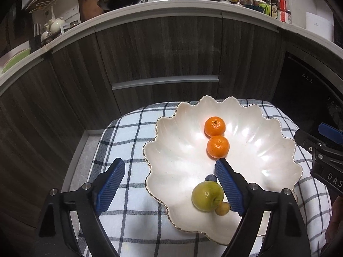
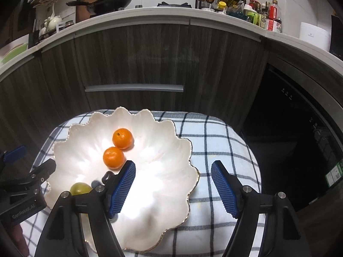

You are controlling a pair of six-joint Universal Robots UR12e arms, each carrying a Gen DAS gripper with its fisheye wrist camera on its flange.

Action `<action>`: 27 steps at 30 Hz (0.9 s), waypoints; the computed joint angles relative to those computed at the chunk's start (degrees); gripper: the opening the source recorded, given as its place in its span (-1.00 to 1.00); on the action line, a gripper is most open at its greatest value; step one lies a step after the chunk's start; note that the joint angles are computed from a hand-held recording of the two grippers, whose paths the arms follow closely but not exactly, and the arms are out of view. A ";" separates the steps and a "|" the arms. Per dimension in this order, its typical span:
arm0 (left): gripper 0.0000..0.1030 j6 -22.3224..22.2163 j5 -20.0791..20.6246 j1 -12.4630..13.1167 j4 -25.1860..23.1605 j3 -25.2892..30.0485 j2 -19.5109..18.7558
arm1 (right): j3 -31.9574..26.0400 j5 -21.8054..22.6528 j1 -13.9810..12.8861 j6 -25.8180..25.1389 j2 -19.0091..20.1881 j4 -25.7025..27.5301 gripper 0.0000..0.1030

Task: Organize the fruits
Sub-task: 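Open both tools to drop the blueberry and plum into the bowl, then withdraw both tools from the bowl toward the two red tomatoes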

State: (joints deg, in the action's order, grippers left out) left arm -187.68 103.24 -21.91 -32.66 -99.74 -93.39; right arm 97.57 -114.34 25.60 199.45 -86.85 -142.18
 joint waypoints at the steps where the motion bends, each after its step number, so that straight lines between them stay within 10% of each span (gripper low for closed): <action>1: 0.68 0.07 0.07 -0.06 0.15 -0.02 0.11 | 0.00 -0.14 0.08 0.00 -0.11 -0.09 0.44; 27: 0.72 -1.23 0.46 -1.81 2.31 -3.16 4.98 | 3.21 -0.78 2.12 1.74 -4.75 -0.79 0.44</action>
